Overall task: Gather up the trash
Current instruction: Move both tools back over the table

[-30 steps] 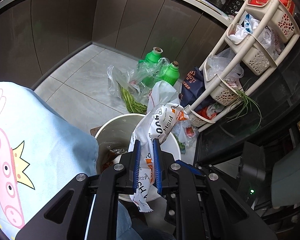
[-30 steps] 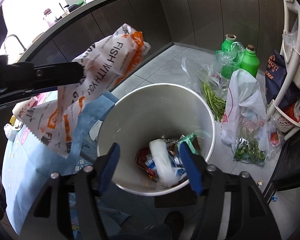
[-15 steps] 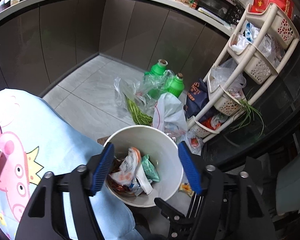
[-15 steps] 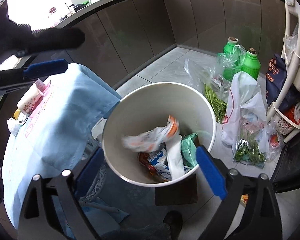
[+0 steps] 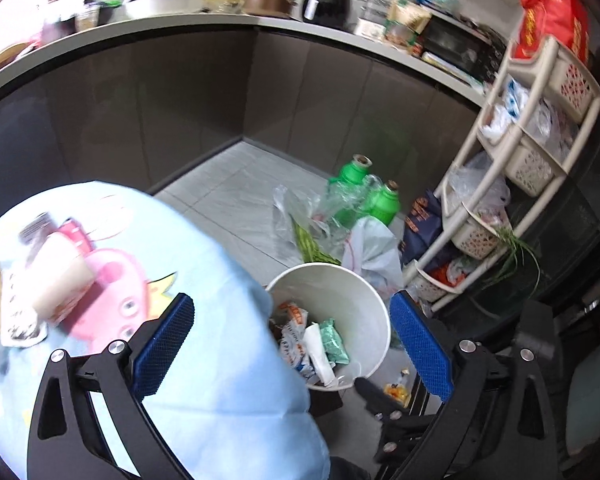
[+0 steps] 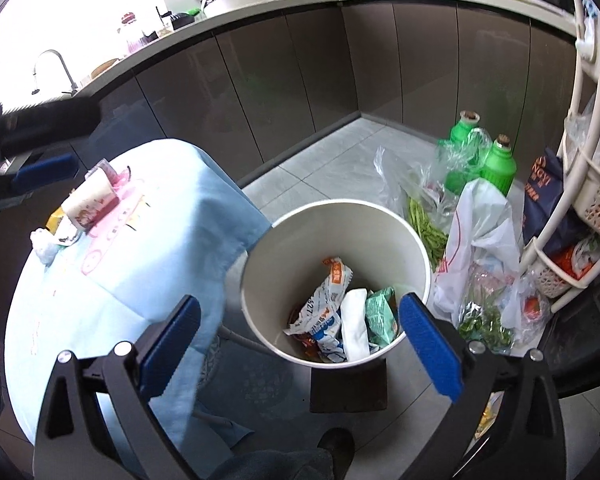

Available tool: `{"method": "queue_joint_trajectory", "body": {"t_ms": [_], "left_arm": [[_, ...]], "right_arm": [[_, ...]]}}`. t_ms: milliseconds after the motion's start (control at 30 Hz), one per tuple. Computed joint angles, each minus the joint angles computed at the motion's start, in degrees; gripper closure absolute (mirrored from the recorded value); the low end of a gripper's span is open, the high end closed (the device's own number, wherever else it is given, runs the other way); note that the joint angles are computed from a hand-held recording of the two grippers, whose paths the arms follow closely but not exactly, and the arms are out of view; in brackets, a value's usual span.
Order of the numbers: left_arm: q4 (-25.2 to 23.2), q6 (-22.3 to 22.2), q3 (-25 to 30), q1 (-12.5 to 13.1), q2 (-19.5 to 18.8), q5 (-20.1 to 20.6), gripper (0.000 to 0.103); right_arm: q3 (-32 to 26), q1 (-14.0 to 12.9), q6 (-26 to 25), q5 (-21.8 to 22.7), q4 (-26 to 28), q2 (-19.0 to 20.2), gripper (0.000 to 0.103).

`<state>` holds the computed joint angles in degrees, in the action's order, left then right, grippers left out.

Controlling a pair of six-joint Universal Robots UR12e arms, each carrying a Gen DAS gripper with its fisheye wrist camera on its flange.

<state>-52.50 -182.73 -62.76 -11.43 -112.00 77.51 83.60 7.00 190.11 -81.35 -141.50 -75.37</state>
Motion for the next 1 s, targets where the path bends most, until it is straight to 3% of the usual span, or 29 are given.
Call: {"method": "queue_joint_trajectory", "body": {"t_ms": [600, 800, 1000], "left_arm": [[5.6, -3.2, -14.5, 5.6, 13.2, 6.9, 0.009], [4.7, -4.9, -19.1, 9.5, 17.1, 9.9, 0.009], [4.0, -7.8, -22.2, 13.8, 19.2, 9.5, 0.009]], "right_arm": [[-4.1, 5.6, -5.3, -1.1, -0.3, -1.2, 0.003], [-8.2, 8.2, -7.9, 0.8, 2.5, 1.1, 0.003], [-13.7, 10.9, -8.6, 2.8, 5.8, 5.0, 0.003]]}}
